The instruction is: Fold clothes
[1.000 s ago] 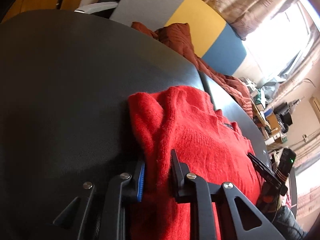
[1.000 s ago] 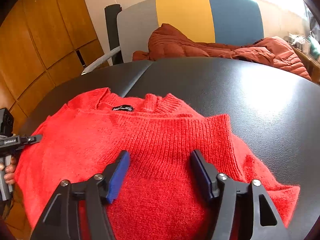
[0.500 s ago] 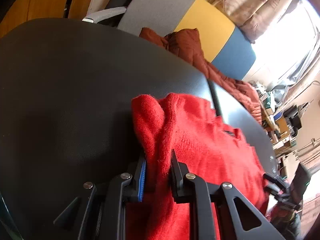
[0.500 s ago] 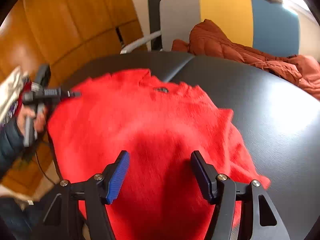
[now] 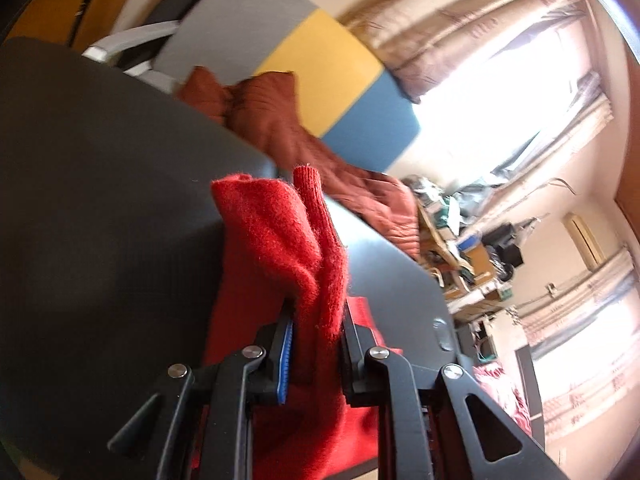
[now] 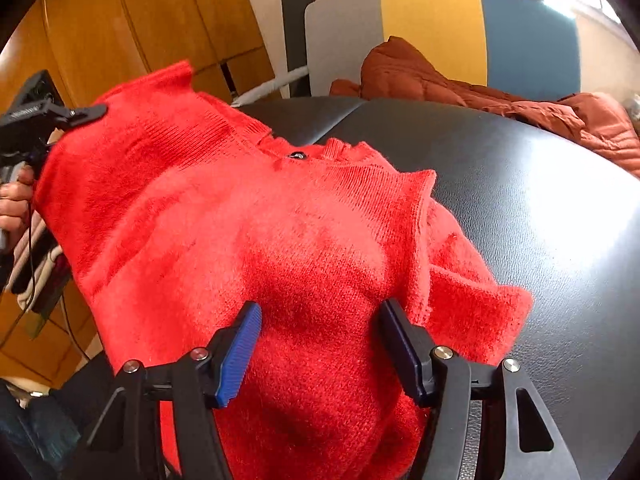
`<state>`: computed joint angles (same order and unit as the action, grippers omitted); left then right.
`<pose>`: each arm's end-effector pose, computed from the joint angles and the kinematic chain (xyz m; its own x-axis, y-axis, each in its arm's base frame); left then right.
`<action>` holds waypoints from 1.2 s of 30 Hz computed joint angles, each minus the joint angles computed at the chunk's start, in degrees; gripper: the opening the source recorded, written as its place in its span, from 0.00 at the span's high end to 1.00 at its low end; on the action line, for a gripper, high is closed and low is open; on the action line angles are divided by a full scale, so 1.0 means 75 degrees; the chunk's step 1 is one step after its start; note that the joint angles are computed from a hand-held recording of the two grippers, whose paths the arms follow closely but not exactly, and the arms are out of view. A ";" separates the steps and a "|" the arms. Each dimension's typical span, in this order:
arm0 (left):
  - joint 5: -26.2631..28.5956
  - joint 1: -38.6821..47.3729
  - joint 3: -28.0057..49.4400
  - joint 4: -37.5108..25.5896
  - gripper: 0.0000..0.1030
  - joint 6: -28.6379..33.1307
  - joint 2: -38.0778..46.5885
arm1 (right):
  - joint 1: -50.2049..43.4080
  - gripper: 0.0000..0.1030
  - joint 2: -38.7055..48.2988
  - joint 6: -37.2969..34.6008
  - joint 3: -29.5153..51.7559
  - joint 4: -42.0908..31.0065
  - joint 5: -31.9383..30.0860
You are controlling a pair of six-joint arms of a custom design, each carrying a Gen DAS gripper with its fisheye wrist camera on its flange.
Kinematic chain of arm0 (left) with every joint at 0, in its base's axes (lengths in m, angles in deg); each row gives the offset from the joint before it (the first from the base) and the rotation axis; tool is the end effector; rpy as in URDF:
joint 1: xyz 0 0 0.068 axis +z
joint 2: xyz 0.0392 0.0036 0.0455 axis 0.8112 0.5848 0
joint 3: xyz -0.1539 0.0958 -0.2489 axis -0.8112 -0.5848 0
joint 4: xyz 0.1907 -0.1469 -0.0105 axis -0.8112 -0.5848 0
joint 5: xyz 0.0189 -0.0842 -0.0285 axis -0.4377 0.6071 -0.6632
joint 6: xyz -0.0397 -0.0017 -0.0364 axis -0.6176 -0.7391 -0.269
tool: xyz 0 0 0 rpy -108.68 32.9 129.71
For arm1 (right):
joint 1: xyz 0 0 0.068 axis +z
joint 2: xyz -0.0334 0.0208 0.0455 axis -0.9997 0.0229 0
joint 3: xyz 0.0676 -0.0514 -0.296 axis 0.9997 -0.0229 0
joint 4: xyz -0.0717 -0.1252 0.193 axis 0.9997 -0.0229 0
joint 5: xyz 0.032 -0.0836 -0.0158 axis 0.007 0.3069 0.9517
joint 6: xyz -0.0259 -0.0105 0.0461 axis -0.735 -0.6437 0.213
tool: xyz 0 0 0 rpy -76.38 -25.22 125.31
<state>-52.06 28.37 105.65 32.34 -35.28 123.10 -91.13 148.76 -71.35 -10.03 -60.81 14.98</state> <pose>0.1845 -0.1009 0.2510 -0.7998 -0.3575 -0.4822 0.1045 0.7081 -0.6983 0.1540 0.0119 0.1703 -0.7068 -0.2671 -0.6551 -0.5179 0.8261 0.2220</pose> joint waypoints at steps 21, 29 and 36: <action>-0.0385 -0.3064 0.3709 0.0598 0.84 -0.1165 0.5178 | -0.1027 0.38 0.0334 -0.0158 -0.0914 0.1540 -0.1413; -0.0116 -0.2998 0.3652 0.1481 0.83 -0.1503 0.6170 | -0.0988 0.39 0.0389 -0.0054 -0.1029 0.1849 -0.1426; 0.0670 -0.2828 0.3231 0.2098 0.69 -0.1911 0.5418 | -0.1155 0.36 0.0521 -0.0111 -0.0982 0.1883 -0.1728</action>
<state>-47.04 7.16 129.88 48.08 -49.61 163.73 -99.79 152.67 -72.19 -17.39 -46.69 2.02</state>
